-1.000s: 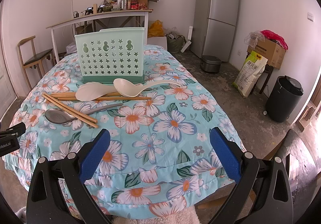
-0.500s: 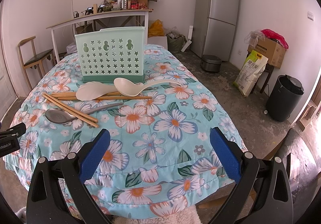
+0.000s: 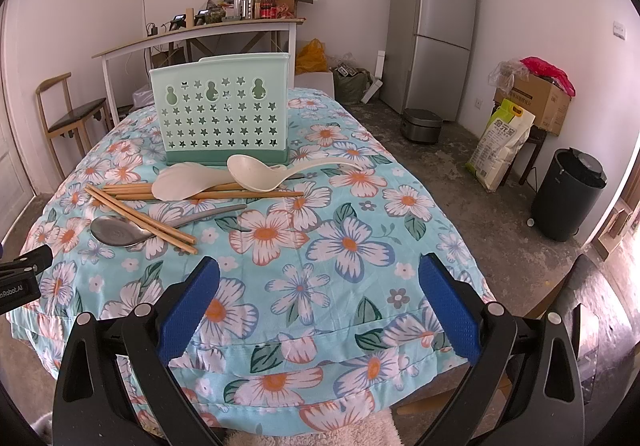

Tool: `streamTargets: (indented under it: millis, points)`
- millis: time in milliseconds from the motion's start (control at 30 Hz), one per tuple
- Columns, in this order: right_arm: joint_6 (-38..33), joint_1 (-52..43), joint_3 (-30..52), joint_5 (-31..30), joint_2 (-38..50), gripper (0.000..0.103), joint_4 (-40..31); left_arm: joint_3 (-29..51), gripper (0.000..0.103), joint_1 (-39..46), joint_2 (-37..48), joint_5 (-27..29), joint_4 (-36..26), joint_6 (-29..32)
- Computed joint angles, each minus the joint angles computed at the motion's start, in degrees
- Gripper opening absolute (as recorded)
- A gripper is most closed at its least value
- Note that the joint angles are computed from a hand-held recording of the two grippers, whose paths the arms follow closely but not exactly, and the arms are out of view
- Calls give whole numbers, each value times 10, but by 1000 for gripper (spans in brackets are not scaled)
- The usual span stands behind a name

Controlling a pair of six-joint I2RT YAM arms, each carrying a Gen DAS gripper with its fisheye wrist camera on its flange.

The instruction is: Organize utensils

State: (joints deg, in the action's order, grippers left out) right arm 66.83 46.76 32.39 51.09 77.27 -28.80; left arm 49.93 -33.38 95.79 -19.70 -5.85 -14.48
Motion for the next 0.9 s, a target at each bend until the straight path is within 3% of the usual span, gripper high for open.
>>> streamTargets:
  millis: [600,900]
  points:
    - [-20,-14,-8,-11,-2,97,25,-7,95,0,2,-2,5,2]
    - [-64,-53,-28,-47,3,97,87,56,95,8,55,4,-22,12]
